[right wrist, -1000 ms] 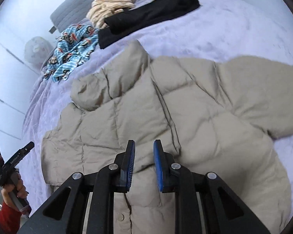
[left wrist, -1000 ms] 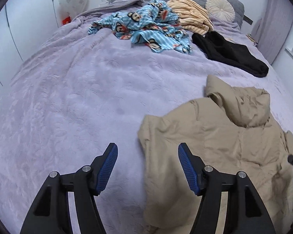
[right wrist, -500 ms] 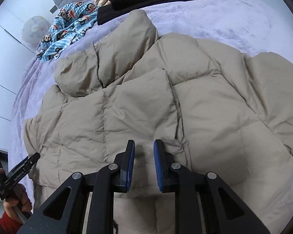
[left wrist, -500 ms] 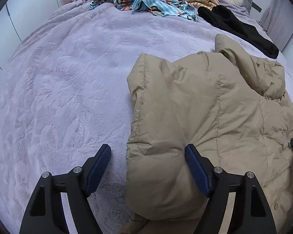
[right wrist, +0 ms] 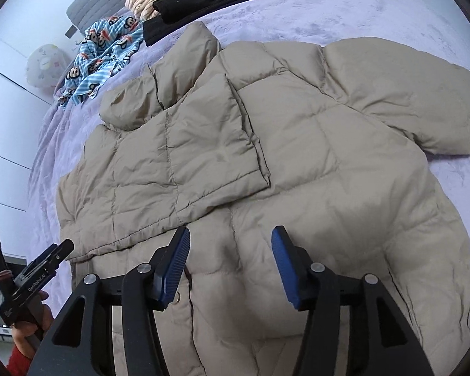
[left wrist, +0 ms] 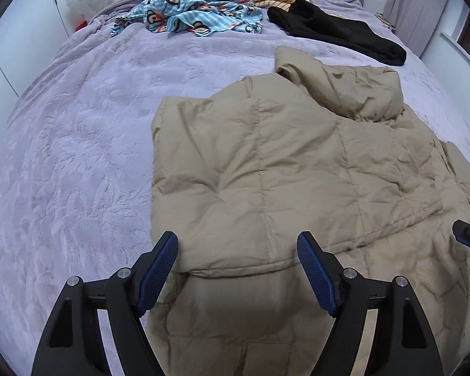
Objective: Fold large clothes
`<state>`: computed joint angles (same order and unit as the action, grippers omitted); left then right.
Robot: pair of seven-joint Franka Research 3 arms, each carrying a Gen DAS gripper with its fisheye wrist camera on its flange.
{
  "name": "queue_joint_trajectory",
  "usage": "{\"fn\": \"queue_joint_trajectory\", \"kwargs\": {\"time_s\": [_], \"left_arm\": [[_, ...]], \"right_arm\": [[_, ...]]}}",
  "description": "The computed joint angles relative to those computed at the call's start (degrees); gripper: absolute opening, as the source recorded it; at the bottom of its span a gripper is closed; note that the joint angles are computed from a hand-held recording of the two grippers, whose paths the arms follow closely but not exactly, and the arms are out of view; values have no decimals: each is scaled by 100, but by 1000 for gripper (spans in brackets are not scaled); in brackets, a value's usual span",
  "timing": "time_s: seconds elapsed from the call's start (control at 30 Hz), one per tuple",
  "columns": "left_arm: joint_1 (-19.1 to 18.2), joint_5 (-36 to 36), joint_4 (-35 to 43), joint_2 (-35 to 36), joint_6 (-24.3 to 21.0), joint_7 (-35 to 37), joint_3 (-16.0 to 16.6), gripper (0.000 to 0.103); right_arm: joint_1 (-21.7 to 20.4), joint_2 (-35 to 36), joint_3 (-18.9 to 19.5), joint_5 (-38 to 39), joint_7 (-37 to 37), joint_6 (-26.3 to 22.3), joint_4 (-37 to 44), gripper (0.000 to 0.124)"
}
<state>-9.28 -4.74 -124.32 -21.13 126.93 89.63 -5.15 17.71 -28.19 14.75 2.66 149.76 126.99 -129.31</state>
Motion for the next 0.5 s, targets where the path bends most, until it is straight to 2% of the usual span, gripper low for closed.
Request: {"fn": "queue_joint_trajectory", "kwargs": {"time_s": [0.13,0.2,0.27,0.5], "left_arm": [[-112,-62,-98,-199,-12,63,-28,80],[-171,-123,-103,-271,-67,130,-11,103],[-232,-224,-157,-372,-5,228,38,103],[-368,-557,-84,-396,-207,586,129,103]], "right_arm": [[-53,-205,123,-113,323,-216,-11,69],[-66,-316,168,-130,480,-285,-41,76],[-83,-401,228,-150,659,-351,-53,80],[-37,-587,371,-123,1125,-483,-79,81]]}}
